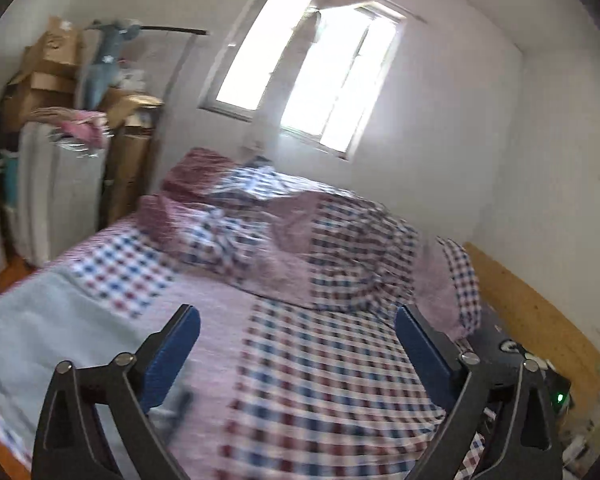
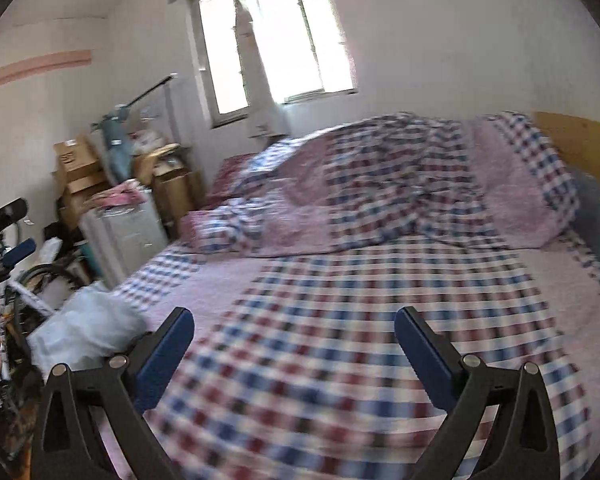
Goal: Fold clothes
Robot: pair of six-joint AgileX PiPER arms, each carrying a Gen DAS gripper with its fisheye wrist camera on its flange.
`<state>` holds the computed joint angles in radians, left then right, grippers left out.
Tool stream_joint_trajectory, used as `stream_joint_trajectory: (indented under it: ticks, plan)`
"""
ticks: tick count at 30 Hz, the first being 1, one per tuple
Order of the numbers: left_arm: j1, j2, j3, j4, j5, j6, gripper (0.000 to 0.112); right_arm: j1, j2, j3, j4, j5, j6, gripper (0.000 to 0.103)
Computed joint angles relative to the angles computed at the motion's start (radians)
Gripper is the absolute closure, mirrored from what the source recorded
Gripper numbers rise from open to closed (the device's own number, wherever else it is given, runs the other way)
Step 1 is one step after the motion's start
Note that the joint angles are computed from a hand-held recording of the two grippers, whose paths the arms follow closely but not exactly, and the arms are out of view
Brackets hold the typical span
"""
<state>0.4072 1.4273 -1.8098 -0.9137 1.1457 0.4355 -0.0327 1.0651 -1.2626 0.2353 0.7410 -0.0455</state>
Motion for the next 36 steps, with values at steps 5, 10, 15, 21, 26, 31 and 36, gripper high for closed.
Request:
stream_joint_trajectory:
  ticks: [5, 10, 15, 21, 26, 31, 36]
  plan:
    - [-0.44, -0.081, 0.244, 0.225, -0.323, -0.119, 0.01, -0.363, 0.066, 0.039, 0.359, 0.051, -0.416, 0.0]
    - [-0.784, 0.021, 0.3, 0.474, -0.527, -0.391, 0.01, -0.526, 0.188, 0.064, 0.49, 0.027, -0.626, 0.0]
    - [-0.987, 0.201, 0.258, 0.705, -0.647, -0.644, 0.01, -0.575, 0.349, 0.039, 0.488, -0.025, -0.698, 0.0]
    - [-1.11, 0.399, 0.182, 0.962, -0.703, -0.861, 0.01, -0.611, 0.511, 0.005, 0.493, -0.068, -0.708, 0.0]
    - [-1.136, 0.532, 0.092, 1.088, -0.677, -0.967, 0.01, -0.591, 0.611, -0.026, 0.453, -0.101, -0.692, 0.0]
    - [-1.153, 0.656, -0.043, 1.172, -0.563, -1.006, 0.01, -0.552, 0.678, -0.066, 0.368, -0.096, -0.66, 0.0]
    - [-1.145, 0.768, -0.183, 1.121, -0.432, -0.982, 0.01, -0.525, 0.738, -0.124, 0.292, -0.081, -0.57, 0.0]
